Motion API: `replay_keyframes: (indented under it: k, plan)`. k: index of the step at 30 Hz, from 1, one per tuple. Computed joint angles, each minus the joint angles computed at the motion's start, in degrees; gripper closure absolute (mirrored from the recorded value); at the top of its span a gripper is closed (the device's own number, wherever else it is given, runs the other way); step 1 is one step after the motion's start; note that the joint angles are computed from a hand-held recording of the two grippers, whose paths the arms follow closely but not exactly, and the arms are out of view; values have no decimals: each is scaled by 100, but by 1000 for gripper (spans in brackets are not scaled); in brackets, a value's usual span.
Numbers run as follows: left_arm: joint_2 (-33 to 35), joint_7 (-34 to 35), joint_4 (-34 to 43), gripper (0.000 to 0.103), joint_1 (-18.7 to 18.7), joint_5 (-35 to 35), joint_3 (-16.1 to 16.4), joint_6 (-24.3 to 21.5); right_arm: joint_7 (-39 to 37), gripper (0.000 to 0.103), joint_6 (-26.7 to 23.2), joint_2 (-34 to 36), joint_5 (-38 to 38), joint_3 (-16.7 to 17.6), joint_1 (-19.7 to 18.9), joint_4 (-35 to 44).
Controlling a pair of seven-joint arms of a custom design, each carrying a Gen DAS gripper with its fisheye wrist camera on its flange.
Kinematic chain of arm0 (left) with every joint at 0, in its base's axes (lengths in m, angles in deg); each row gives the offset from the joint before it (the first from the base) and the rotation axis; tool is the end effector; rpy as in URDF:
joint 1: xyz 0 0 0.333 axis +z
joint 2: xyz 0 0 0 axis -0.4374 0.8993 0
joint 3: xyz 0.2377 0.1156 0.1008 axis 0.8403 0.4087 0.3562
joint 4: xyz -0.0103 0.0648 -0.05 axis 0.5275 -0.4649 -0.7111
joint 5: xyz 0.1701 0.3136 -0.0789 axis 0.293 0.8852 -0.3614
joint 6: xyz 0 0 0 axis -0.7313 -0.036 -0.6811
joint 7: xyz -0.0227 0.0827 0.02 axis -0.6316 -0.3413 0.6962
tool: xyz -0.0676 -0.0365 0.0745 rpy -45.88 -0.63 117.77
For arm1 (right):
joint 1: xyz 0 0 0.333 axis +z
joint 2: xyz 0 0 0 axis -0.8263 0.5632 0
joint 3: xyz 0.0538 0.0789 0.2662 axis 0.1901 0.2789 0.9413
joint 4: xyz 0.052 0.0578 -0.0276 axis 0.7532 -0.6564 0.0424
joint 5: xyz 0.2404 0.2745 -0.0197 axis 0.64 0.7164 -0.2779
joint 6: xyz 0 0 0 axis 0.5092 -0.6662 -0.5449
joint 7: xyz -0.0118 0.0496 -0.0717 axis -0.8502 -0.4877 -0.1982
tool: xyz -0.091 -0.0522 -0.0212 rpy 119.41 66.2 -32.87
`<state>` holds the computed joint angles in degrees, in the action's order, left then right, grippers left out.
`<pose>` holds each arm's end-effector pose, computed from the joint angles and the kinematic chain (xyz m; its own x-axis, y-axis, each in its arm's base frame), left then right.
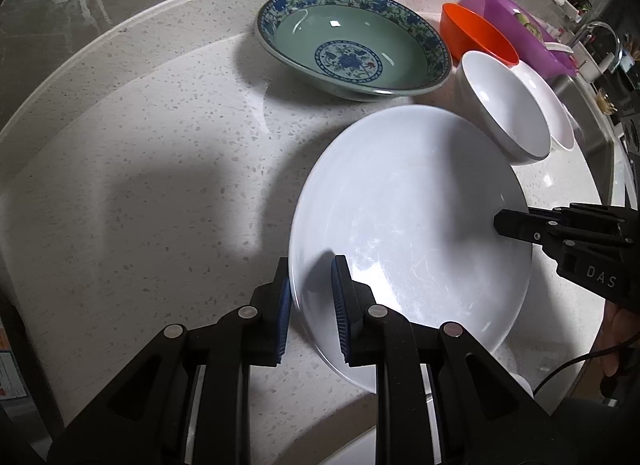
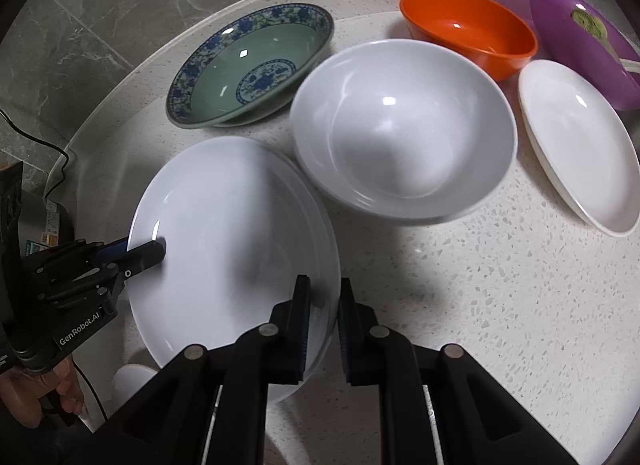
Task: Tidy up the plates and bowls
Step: 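Lift the white deep plate by its rim with the right tool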
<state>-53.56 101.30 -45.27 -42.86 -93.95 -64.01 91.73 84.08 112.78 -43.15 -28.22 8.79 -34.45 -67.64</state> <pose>0.5225 -0.3119 0.3822 -0.8004 -0.5911 0.1000 -0.5929 0.7559 -0.2777 0.3690 0.1528 0.3746 -0.5126 -0.8182 -0.2602 -0.8316 0.5485 -0.0865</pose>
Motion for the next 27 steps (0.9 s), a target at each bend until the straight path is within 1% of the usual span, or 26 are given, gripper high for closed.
replay_keyframes:
  k: [12,16,27]
  plan:
    - [42,-166,222,86,21,-48,20,-195,-75,88,-100,149,-14,-30,-78,253]
    - [9,-171,248,86,21,-49,15,-228,-81,88,-120,110,-13,-43,-137,251]
    - [-194,-245,235,86,13,-29,16,-377,-54,88,-364,-4,-85,-30,-220,427]
